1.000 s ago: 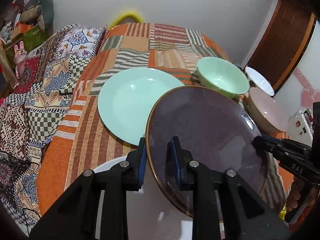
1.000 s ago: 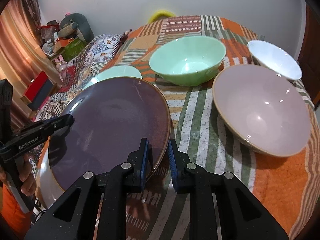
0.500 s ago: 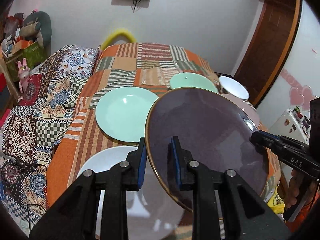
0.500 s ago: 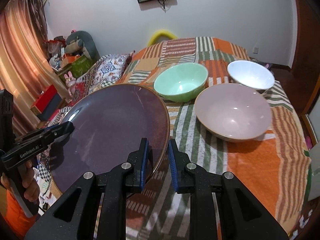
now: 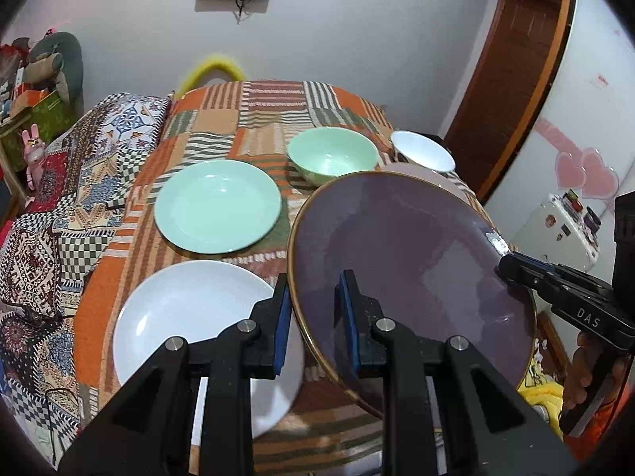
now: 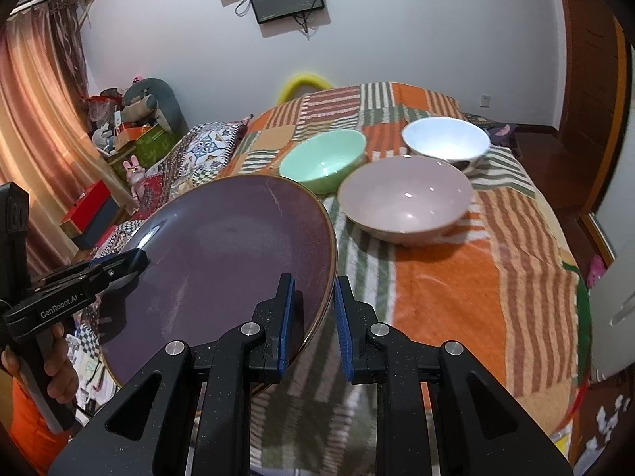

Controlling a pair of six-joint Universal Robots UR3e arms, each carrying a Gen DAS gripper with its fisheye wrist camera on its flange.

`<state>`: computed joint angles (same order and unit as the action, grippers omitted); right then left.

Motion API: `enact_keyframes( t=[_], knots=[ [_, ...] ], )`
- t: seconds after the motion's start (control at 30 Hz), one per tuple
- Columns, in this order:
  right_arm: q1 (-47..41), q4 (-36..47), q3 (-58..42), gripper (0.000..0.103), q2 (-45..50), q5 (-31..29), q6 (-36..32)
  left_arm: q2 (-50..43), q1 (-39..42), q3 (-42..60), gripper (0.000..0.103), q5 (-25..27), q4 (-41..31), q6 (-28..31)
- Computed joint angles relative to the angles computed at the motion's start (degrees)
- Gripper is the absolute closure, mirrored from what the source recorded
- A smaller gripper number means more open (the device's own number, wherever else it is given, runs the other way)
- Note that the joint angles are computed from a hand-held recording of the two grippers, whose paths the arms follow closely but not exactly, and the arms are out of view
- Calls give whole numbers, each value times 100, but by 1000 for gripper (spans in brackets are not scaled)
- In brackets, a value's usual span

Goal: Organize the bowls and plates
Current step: 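Lift the purple plate with both grippers and carry it toward the pink bowl, then lower the purple plate beside the pink bowl and open both grippers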

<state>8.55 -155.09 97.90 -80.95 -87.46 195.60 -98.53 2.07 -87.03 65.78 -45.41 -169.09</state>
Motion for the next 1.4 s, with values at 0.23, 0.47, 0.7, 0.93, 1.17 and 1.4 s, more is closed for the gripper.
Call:
enact_keyframes(
  t=[0.23, 0.47, 0.7, 0.93, 1.17, 1.4],
  knots=[
    [-190, -147, 648, 85, -353, 41, 27, -210, -318, 81, 79, 164, -122, -12],
    [-384, -208, 1136, 85, -557, 149, 21, -606, -585, 421, 79, 340, -364, 39],
    [-546, -189, 1361, 85, -543, 235, 35, -1149, -806, 973, 79, 535, -728, 117],
    [-697, -144, 1428, 85, -439, 332, 84, -1643, -964, 1489, 79, 661, -1047, 171],
    [-750, -134, 1434, 85, -310, 334, 98, -1961, -1050, 1729, 78, 751, -1211, 226],
    [-644, -83, 1326, 85, -204, 191, 22, -2081, -995, 1764, 78, 711, -1258, 220]
  ],
)
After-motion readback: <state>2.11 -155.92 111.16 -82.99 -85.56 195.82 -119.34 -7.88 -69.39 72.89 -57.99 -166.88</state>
